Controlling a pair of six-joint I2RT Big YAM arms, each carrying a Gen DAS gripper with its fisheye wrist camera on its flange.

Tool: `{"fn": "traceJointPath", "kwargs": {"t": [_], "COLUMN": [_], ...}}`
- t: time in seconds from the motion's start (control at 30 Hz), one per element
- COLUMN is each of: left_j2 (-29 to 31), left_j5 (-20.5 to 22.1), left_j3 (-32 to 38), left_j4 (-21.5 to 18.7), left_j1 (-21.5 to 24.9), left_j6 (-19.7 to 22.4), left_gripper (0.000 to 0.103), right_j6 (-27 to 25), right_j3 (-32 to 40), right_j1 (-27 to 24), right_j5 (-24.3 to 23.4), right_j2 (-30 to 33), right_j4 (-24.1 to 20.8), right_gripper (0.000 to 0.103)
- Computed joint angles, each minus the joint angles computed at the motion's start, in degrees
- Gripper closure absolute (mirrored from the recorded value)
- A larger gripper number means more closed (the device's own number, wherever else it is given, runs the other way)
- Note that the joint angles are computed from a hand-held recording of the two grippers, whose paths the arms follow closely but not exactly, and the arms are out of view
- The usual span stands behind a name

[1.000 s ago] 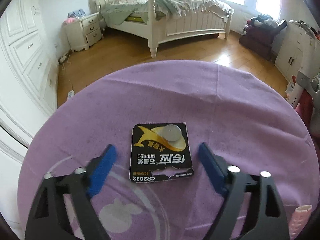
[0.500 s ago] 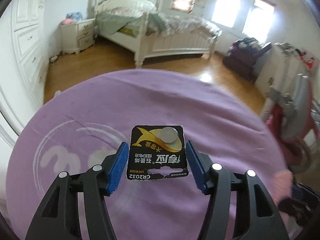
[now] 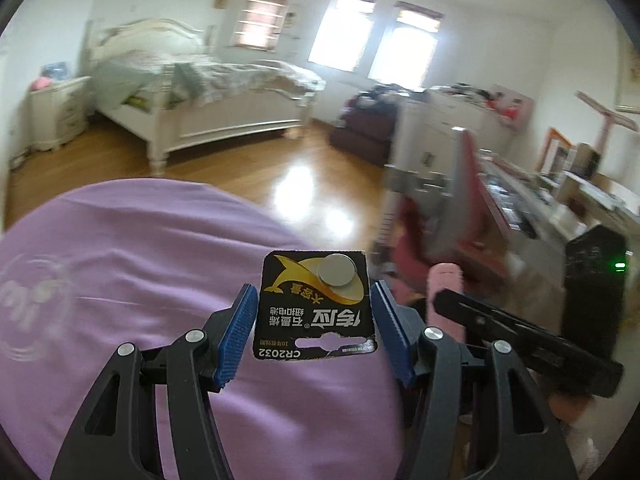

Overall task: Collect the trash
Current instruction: 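Drop the battery card into the bin with the left tool while the right tool drops the pink roller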

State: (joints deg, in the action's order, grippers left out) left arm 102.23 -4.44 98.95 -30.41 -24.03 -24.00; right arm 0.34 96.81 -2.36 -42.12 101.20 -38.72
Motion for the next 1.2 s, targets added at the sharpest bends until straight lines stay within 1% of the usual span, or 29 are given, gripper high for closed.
{"fn": "traceJointPath", "kwargs": {"t": [0.03,0.13,0.17,0.23,0.27,0.3,0.33,0.37,0.4,0.43,0.5,0.53,0.63,0.77,0.87,0.9,1.07,1.1,1.13,1.17,1.2], "left_j2": [0.42,4.40,6.43,9.83,12.51,13.60,16.17,17.01,18.87,19.46,22.77,22.93,27.06,29.60,32.74,32.81,35.65,36.01,36.05,35.23,33.27], "left_j5": [0.64,2.62,3.70,4.84,6.08,6.64,7.53,8.18,9.00,9.50,10.48,10.71,11.85,13.23,14.16,14.32,13.84,13.41,13.06,12.37,11.02], "left_j3": [0.35,5.64,8.36,13.10,16.99,18.54,22.35,23.53,26.30,26.99,32.04,32.02,38.43,41.69,46.38,46.34,51.73,52.61,52.93,51.71,48.40], "left_j4": [0.48,-0.20,-0.98,-2.84,-4.40,-5.11,-6.97,-7.71,-9.14,-9.61,-12.37,-12.53,-15.97,-17.10,-19.17,-19.16,-22.70,-23.61,-24.27,-24.06,-22.48], "left_j1": [-0.80,-4.03,-5.02,-6.72,-7.40,-8.25,-8.96,-9.33,-9.79,-10.10,-10.86,-11.03,-11.37,-11.55,-11.80,-11.87,-12.11,-12.14,-12.15,-12.20,-12.32], "left_j6": [-0.03,0.40,0.93,1.87,2.49,2.64,3.11,3.44,3.74,3.91,4.49,4.65,4.90,4.83,4.75,4.81,5.72,5.84,6.06,6.51,7.05], "left_gripper": [0.045,0.045,0.045,0.045,0.045,0.045,0.045,0.045,0.045,0.045,0.045,0.045,0.045,0.045,0.045,0.045,0.043,0.042,0.036,0.032,0.022], "right_j6": [0.30,0.23,0.07,0.36,0.34,0.29,0.44,0.60,0.45,0.32,0.21,0.23,0.09,0.29,0.23,-0.01,0.18,0.09,0.23,0.54,0.86], "right_j3": [-0.66,-2.84,-3.44,-3.98,-4.22,-4.33,-4.41,-4.35,-3.99,-3.44,-1.89,-1.73,-0.41,1.60,1.86,1.99,1.11,1.28,1.32,1.33,1.20], "right_j1": [-1.64,-6.11,-7.38,-9.97,-11.17,-12.24,-13.60,-14.82,-15.74,-16.75,-18.12,-18.76,-20.12,-20.71,-20.67,-20.67,-20.12,-20.10,-20.01,-19.94,-19.94], "right_j5": [0.42,3.18,4.04,5.36,5.83,6.28,6.48,6.43,6.31,6.44,6.73,6.85,6.94,7.51,8.11,8.35,10.26,10.95,11.92,12.97,13.56], "right_j2": [-0.29,-0.96,-1.10,-0.83,-0.51,-0.16,0.26,0.78,1.47,2.27,3.94,4.54,6.16,7.79,7.97,8.16,7.30,7.45,7.48,7.48,7.38], "right_j4": [0.59,2.63,3.25,3.98,4.19,4.35,4.48,4.43,4.27,3.92,3.04,2.98,2.27,1.26,0.77,0.68,0.44,0.24,0.20,0.13,0.23], "right_gripper": [0.063,0.063,0.063,0.063,0.063,0.063,0.063,0.063,0.063,0.063,0.063,0.063,0.063,0.063,0.063,0.063,0.063,0.059,0.057,0.050,0.041]}}
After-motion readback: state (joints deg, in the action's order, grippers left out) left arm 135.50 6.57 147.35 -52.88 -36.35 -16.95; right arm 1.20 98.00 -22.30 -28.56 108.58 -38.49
